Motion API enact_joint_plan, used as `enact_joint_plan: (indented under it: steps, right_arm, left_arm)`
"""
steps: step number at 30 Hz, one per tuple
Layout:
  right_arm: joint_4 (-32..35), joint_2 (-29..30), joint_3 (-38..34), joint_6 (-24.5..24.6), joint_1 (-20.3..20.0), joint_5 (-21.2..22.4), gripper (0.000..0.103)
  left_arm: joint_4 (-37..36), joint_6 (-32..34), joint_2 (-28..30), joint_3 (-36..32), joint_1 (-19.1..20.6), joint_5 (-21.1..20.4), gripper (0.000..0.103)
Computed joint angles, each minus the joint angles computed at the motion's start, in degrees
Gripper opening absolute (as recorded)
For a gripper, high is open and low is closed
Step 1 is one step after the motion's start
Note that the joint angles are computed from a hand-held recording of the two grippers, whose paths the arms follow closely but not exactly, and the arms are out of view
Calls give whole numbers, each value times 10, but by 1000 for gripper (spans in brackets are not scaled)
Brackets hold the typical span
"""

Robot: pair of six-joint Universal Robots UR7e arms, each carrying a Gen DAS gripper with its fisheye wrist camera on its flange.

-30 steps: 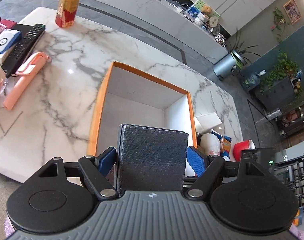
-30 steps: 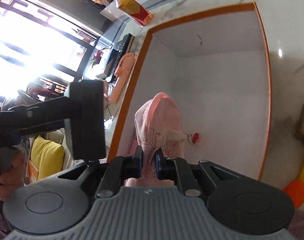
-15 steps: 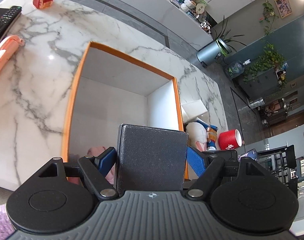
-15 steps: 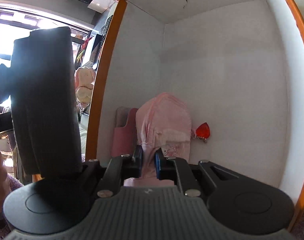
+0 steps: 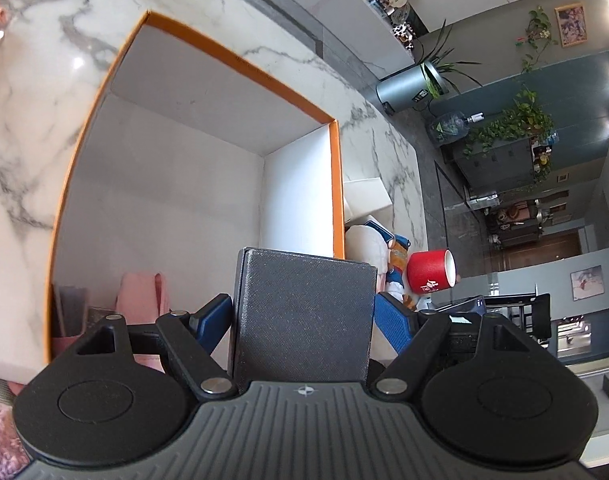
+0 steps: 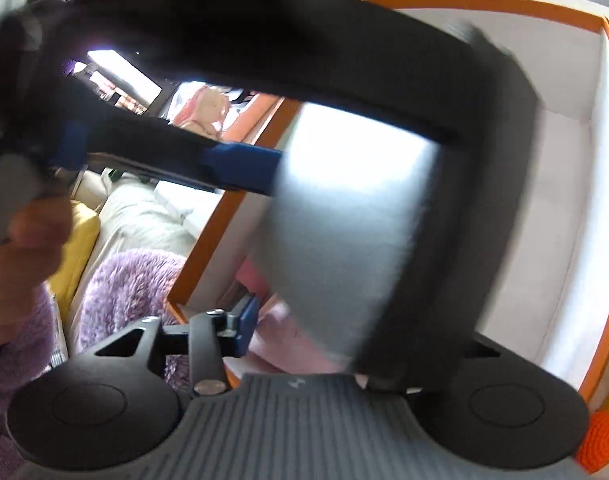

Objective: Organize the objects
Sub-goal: 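Lift and carry the pink backpack and black case over the orange box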

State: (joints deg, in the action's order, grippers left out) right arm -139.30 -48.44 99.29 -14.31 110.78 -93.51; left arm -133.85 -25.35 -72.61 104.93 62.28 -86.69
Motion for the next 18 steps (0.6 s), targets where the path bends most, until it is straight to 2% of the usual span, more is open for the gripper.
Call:
enact_joint_plan:
  steps: [4,7,12,16,18]
  right_arm:
    - [17,-4,2,-13,-5,11,49]
    - [32,-11,4,-22,-6,14,49]
    - [64,-34,-3,-24,0,-12,48]
    - [76,-59,-7,-36,13,-58,54]
    - [86,-68,-12,-27,13,-64,54]
  left_arm:
    - [1,-17,16,-6,16,-28,90]
    - [7,-27,20,-6,18,-28,90]
    - [24,-23,16,-7,12,-9,91]
    - [40,-10,10,-8,3,16,90]
    - [40,-8,7,-7,2,17,90]
